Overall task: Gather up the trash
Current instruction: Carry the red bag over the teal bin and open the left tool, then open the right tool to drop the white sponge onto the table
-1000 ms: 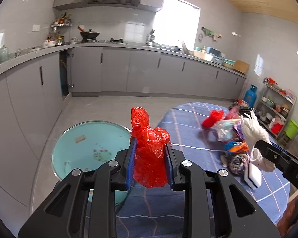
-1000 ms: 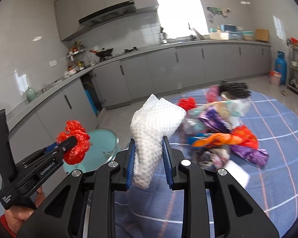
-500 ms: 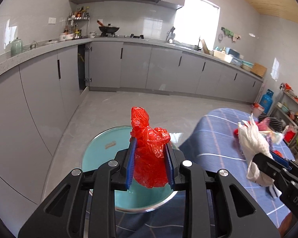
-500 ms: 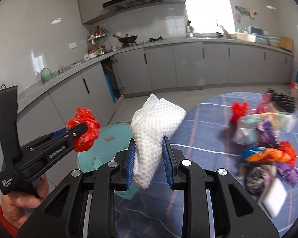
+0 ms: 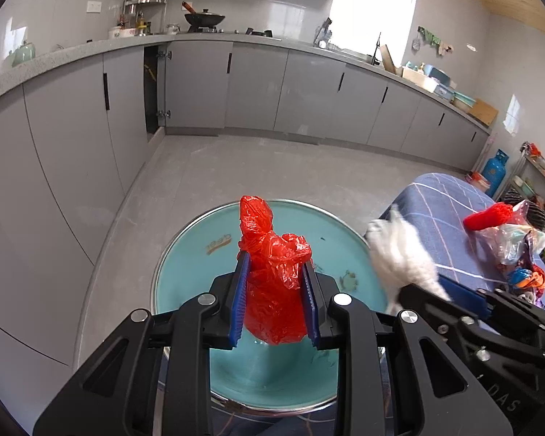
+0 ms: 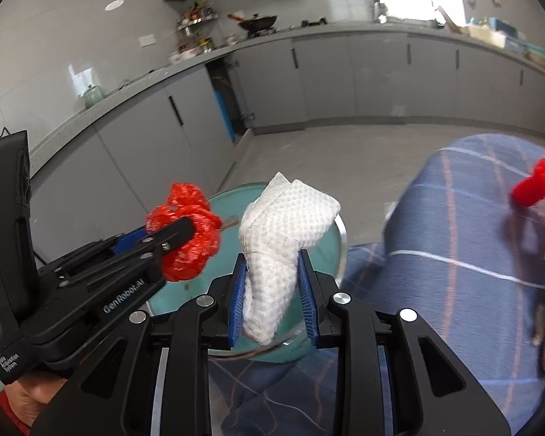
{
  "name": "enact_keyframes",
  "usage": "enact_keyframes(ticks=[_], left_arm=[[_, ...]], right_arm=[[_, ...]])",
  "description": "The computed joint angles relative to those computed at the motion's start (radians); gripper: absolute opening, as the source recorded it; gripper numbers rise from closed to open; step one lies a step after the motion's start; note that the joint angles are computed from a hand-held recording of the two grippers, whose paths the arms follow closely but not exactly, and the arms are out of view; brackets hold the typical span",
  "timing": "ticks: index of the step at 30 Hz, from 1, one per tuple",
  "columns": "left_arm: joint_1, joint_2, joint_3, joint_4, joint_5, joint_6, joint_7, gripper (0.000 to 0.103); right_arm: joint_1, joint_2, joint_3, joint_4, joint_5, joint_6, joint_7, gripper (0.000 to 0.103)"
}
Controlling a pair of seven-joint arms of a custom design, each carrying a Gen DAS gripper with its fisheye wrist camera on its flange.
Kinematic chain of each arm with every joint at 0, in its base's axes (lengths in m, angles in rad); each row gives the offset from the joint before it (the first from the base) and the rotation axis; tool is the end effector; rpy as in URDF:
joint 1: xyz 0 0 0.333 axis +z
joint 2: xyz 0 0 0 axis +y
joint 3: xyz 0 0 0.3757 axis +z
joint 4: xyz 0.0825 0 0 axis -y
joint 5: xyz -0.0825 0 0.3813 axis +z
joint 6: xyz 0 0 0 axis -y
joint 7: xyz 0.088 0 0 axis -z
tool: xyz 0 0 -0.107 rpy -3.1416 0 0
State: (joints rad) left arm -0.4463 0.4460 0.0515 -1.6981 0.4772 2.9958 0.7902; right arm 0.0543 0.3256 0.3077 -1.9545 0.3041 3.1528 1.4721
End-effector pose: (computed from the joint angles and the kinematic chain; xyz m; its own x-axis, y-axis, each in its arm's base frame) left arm 0.6635 -0.3198 0.4875 -0.1467 -0.9746 0.1689 -0.6642 -0.0295 -0.7470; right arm 0.6490 0.1909 0.4787 0.2024 -0.9468 -0.2501 -0.6755 0.0499 -0.7357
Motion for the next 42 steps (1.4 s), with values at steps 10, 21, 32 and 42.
enact_keyframes(ticks=[10, 21, 32, 42], left_arm=[[-0.060, 0.022, 0.086, 0.010, 0.060, -0.038, -0.118, 0.062], [-0.171, -0.027, 0.138, -0.003, 0.377, -0.092, -0.439, 0.078], [-0.192, -0.053, -0.013, -0.012, 0.548, -0.176, -0.557, 0.091], [-0.183, -0.030, -0.128, 0.030, 0.555, -0.245, -0.499, 0.091]], right_arm=[[-0.057, 0.023, 0.060, 0.005, 0.048, 0.022, -0.066, 0.062], [0.255, -0.172, -0.328, -0.330, 0.091, 0.374, -0.028, 0.070], [0.202, -0.281, -0.312, -0.525, 0.179, 0.531, -0.062, 0.087], [0.111, -0.355, -0.308, -0.655, 0.163, 0.538, 0.001, 0.087]])
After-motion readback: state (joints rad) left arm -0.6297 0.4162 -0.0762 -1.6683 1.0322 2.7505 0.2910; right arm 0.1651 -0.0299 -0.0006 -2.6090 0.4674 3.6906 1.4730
